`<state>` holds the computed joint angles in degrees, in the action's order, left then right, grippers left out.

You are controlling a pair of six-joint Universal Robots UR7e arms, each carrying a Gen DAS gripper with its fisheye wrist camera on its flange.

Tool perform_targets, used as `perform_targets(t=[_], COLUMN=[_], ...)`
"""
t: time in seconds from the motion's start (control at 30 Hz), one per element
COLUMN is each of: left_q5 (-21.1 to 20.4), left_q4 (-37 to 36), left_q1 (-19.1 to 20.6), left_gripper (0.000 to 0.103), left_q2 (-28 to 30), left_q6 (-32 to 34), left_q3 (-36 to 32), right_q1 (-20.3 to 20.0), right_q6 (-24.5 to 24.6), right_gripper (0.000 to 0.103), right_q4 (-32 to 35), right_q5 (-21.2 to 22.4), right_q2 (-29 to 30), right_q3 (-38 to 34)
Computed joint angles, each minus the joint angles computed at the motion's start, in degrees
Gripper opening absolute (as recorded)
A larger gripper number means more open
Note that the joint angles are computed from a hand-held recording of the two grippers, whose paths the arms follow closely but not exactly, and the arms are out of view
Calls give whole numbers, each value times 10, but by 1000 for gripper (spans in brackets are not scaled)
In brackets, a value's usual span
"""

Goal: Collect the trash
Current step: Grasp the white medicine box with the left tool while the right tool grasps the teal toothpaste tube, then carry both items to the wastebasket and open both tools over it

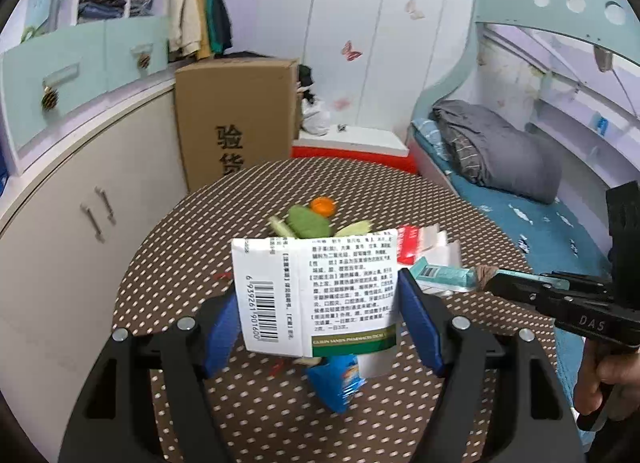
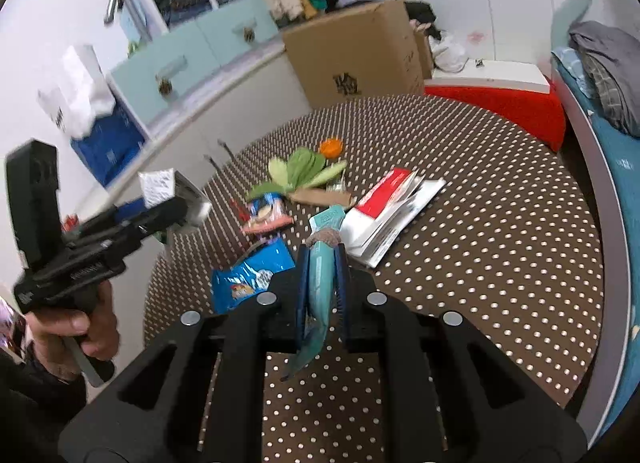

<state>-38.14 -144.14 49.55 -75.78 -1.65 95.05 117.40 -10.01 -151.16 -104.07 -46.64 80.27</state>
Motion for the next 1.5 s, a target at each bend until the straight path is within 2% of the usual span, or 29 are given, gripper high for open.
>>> perform_targets(t=[0.23, 0.5, 0.63, 0.77, 0.97, 1.0, 1.07, 1.1, 1.13, 1.23, 1.3, 1.5], left_q5=[-45, -113, -146, -165, -180, -182, -185, -187, -188, -193, -199, -208], left_q4=[-22, -26, -2, 25, 63, 70, 91, 101, 109, 142, 170, 259], left_q1=[-16, -33, -36, -36, -38, -38, -37, -36, -35, -32, -29, -23], left_gripper=[71, 71, 71, 71, 71, 71, 71, 71, 71, 71, 71, 71], left_q2=[53, 153, 204, 256, 323, 333, 360, 371, 378, 416, 442, 524], left_q6=[40, 73, 62, 57, 62, 62, 63, 61, 59, 51, 45, 31], left_q3=[-48, -127, -171, -215, -269, -278, -305, -317, -325, -366, -397, -499], right_q1=[-4, -45, -90, -154, -235, -246, -284, -294, -302, -325, -332, -333], right_q6=[1, 20, 54, 111, 153, 162, 183, 186, 189, 218, 229, 224], right_gripper=[12, 12, 12, 12, 13, 14, 32, 62, 69, 69, 69, 73], right_q4=[-90, -147, -140, -109, -62, -57, -47, -48, -51, -68, -104, -174], right_q5=[-11, -76, -118, -134, -110, -103, -69, -66, -61, -40, -31, -32], right_q2=[-58, -127, -151, -159, -137, -133, -120, -114, -109, -116, -131, -182], right_q3=[38, 77, 96, 114, 102, 100, 92, 89, 87, 100, 125, 178])
